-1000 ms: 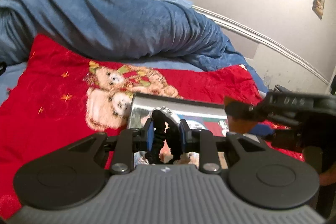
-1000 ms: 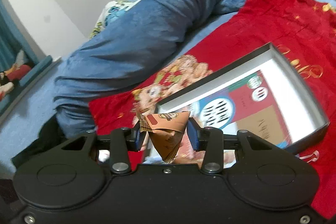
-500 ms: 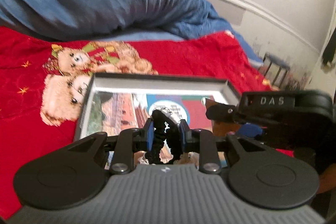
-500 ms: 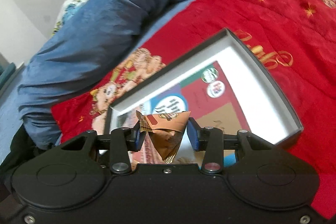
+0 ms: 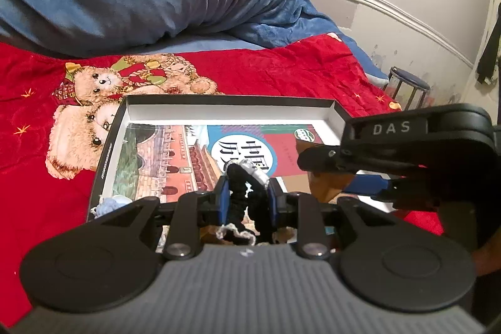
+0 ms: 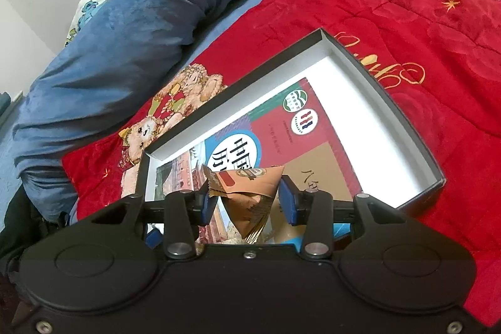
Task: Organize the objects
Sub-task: 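Carry the scrunchie and packet over the box with both tools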
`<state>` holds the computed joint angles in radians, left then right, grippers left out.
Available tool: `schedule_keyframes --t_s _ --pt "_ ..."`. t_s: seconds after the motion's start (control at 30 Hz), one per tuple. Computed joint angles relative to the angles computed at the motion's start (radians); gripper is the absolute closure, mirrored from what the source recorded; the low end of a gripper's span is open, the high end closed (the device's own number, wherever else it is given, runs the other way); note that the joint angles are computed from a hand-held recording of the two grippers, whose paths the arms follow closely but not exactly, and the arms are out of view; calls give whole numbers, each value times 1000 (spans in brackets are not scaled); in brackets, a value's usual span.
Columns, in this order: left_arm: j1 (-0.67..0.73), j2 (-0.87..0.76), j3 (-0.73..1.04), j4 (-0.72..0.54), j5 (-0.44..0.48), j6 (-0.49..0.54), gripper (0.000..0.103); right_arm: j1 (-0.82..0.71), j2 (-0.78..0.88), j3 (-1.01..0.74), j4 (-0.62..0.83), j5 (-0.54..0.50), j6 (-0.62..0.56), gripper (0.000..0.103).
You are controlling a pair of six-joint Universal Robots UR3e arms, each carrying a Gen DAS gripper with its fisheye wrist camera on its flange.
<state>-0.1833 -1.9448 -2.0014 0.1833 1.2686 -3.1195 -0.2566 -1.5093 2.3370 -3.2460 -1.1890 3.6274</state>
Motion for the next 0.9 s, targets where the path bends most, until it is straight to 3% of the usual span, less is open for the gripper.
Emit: schedule_keyframes --t_s 0.2,0.9 --pt "-23 -16 4 22 40 26 74 28 25 -12 -10 -28 -4 62" --pt "-31 -40 -14 72 55 43 73 70 30 -19 26 -50 -12 62"
